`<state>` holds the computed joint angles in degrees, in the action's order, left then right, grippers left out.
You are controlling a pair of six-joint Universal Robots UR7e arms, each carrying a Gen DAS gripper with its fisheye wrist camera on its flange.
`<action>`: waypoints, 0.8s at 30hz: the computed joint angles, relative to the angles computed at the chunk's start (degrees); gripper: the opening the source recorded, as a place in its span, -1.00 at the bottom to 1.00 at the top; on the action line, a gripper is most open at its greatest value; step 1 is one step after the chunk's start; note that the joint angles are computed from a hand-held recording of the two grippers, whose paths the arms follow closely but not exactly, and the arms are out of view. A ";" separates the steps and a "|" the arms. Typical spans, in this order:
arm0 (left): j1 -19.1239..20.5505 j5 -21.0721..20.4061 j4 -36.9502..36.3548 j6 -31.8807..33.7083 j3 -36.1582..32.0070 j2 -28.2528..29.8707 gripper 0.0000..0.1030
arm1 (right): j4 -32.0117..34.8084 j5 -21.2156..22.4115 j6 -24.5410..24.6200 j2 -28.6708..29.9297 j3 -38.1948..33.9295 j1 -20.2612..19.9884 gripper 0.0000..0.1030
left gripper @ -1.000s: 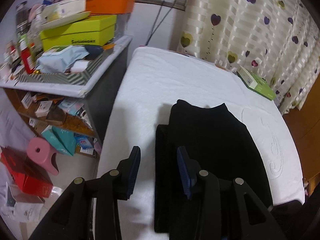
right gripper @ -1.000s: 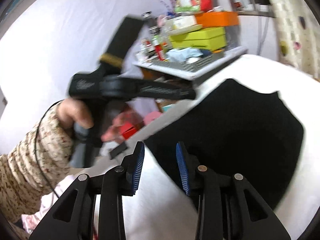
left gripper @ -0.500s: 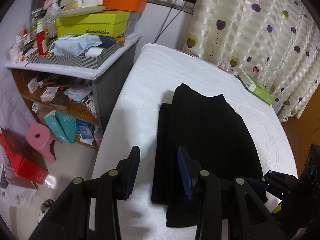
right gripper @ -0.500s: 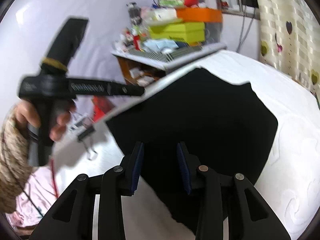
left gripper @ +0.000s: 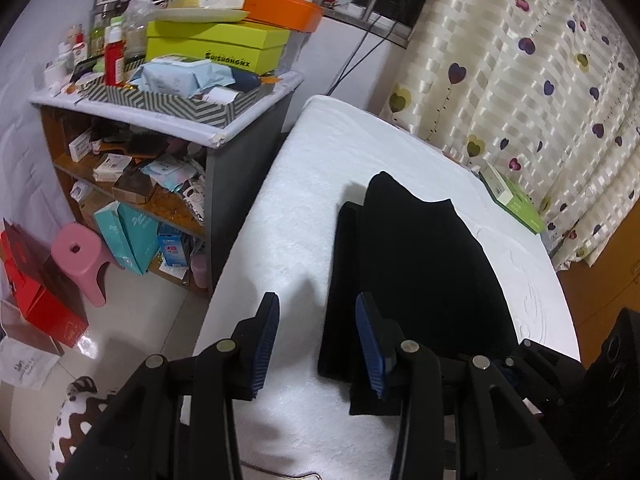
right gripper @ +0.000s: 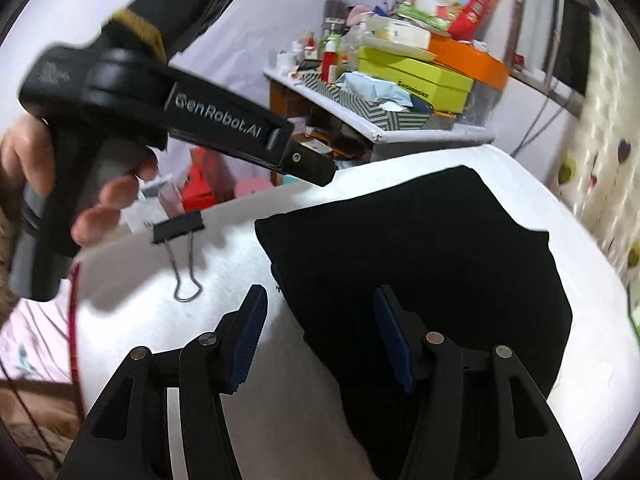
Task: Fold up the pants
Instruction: 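Lower the fold onto the bed and open both grippers, then close both grippers on the folded black pants edge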
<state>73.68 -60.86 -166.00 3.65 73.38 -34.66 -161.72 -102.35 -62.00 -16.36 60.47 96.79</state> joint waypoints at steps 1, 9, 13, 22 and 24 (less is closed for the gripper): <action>0.12 -0.10 -0.10 -0.09 0.15 -0.07 -0.18 | -0.56 -0.40 -0.58 0.58 -0.53 0.10 0.10; 0.81 -0.99 -0.39 -1.68 0.49 -0.33 -0.15 | -4.87 -4.32 -5.80 4.41 -3.43 1.07 0.37; 0.92 -1.02 -0.37 -2.00 0.47 -0.34 -0.12 | -5.05 -5.91 -6.14 5.91 -5.45 1.45 0.39; 1.50 -2.93 0.38 -2.74 -0.30 -0.34 -0.12 | -5.10 -6.97 -6.76 7.02 -7.47 1.56 0.39; 1.56 -2.99 0.78 -2.97 -0.84 -0.05 -0.11 | -5.34 -7.03 -6.42 7.03 -7.42 1.57 0.37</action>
